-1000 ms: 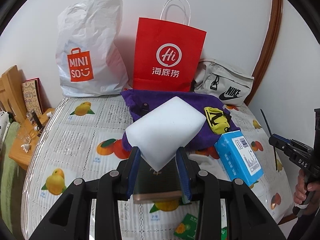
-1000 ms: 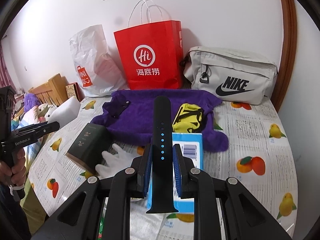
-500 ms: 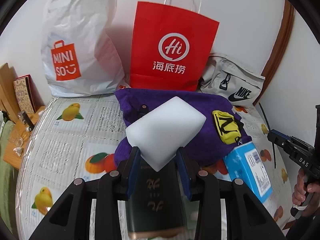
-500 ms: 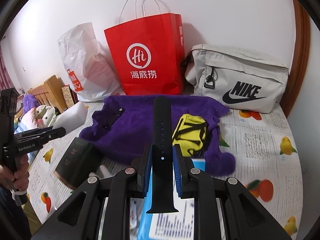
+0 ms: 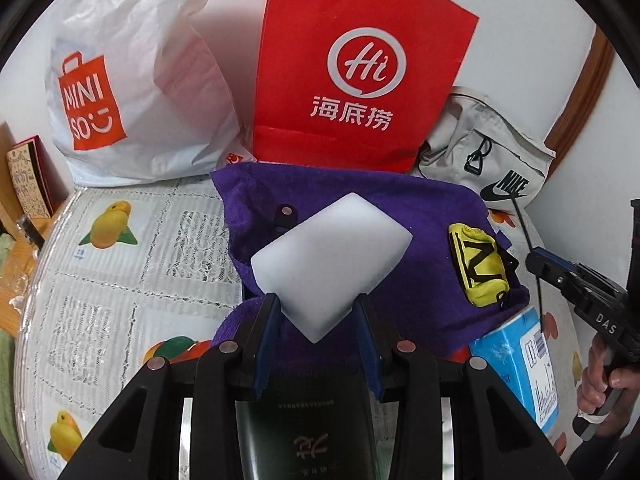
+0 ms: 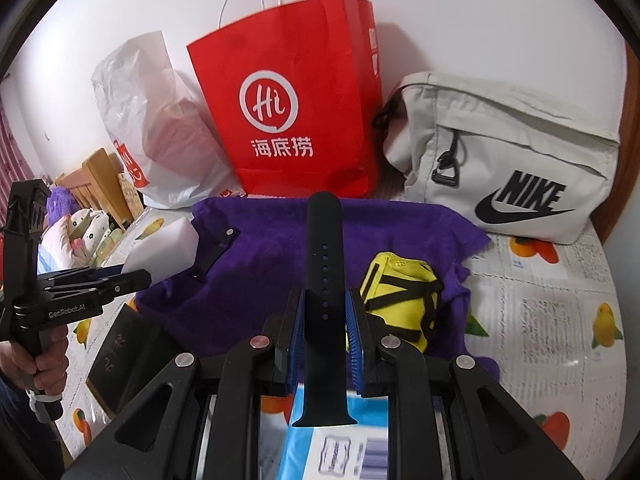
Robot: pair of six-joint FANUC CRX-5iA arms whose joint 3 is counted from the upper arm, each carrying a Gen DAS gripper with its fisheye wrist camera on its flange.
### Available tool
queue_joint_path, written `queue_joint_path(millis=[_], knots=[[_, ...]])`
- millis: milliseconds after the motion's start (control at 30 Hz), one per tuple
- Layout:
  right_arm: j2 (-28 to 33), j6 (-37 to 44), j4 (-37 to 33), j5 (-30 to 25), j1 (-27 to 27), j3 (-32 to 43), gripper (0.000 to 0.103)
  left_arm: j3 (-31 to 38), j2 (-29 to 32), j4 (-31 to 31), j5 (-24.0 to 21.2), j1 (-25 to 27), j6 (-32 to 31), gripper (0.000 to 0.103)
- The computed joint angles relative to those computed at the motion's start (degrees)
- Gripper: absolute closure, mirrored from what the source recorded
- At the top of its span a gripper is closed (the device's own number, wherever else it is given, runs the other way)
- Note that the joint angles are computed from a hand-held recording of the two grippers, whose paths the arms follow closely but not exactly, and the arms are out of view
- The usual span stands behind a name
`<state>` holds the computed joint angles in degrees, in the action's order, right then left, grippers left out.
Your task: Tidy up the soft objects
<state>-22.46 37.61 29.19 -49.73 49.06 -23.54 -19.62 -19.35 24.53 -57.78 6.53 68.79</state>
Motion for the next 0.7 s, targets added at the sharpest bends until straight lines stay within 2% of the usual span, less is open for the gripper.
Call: queue_joint_path(millis=[233, 700], knots=[[4.07, 4.64, -4.43, 0.99, -2.41, 2.91, 0.083, 0.12, 2.05, 1.26, 0.42, -0.26, -0.91, 0.067], [9.52, 9.07, -9.97, -3.45, -4.74, 6.97, 0.083, 2.77, 6.31, -1.16, -0.83, -2.06, 0.85, 0.067]])
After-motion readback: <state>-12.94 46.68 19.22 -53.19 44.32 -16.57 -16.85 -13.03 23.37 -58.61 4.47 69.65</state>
